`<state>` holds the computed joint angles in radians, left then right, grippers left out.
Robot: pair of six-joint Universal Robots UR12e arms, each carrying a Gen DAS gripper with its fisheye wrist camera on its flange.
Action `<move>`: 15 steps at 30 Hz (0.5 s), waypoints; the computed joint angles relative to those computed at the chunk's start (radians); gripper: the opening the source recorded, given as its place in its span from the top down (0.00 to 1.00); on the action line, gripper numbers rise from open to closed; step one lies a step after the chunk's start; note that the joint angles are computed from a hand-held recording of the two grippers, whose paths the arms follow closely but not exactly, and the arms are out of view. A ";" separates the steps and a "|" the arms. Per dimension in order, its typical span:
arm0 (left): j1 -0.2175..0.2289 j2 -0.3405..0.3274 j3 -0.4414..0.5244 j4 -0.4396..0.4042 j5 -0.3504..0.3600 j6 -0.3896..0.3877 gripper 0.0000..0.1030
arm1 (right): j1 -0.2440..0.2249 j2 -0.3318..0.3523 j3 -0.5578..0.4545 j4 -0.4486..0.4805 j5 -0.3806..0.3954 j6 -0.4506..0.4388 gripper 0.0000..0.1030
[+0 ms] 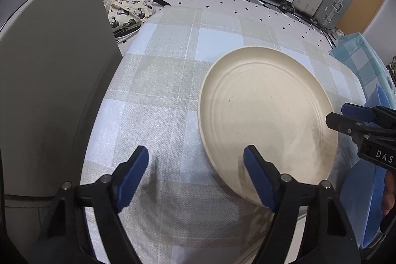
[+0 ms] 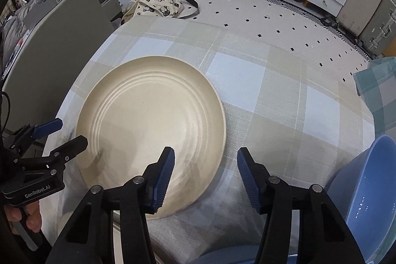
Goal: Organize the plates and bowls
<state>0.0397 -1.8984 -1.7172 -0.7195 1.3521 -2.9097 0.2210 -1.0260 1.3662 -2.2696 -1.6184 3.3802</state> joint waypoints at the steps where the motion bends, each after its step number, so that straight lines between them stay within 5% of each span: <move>1: 0.000 -0.001 0.002 -0.006 0.000 0.001 0.35 | 0.000 0.000 0.001 0.002 0.002 -0.003 0.50; 15: -0.013 0.000 0.000 -0.024 0.026 0.032 0.70 | 0.005 0.006 -0.004 0.021 -0.019 -0.043 0.74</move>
